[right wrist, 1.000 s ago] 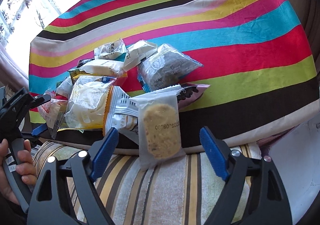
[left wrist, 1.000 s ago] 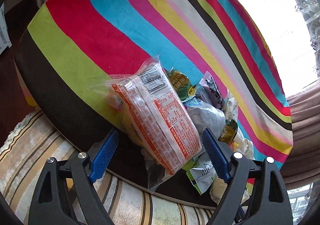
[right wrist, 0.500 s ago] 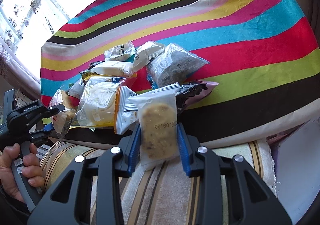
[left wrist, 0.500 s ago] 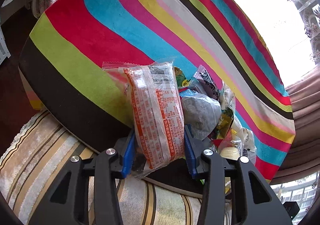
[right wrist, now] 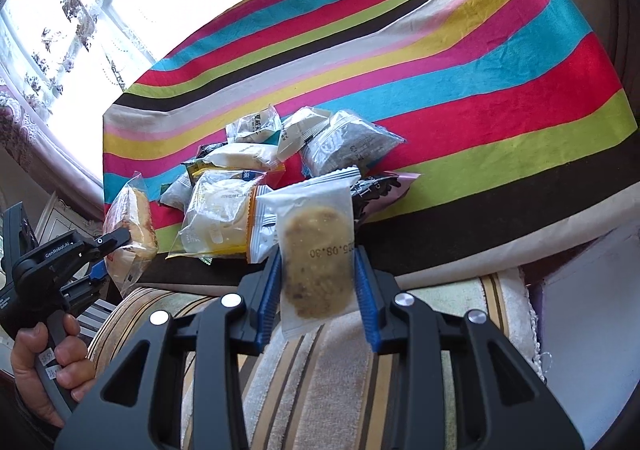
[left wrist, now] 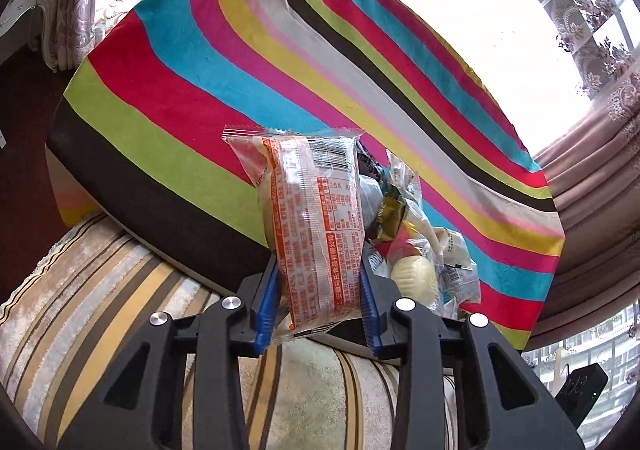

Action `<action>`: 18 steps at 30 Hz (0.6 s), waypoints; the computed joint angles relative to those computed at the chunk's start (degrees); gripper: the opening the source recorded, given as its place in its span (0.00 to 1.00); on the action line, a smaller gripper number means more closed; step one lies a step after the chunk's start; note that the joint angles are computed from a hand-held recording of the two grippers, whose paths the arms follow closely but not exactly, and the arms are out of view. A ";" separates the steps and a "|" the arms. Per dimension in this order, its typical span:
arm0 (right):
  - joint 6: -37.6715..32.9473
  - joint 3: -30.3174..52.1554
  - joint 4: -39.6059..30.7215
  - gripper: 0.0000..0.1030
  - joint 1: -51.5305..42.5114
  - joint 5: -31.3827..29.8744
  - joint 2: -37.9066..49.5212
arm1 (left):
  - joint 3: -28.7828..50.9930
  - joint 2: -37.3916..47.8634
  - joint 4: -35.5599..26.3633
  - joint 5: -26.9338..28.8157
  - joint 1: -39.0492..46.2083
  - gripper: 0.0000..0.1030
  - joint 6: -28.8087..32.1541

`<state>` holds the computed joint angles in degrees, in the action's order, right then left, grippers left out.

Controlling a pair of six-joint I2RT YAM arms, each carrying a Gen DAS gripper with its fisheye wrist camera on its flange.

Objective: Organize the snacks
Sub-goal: 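Grasp the orange-printed bread bag with left tool while right tool grasps the round cookie packet, then carry both snacks to the white box and open both tools to drop them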

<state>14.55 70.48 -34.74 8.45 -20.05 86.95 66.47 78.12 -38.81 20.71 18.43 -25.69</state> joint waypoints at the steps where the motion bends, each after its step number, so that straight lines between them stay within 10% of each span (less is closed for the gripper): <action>1: 0.01 -0.34 -0.12 0.34 -0.54 -0.50 -0.49 | -0.07 -1.00 -0.18 0.08 -0.73 0.32 -0.05; 18: -5.06 -4.67 -6.99 0.34 -21.70 -10.15 -6.49 | 6.30 1.24 1.18 0.50 -29.56 0.31 -6.80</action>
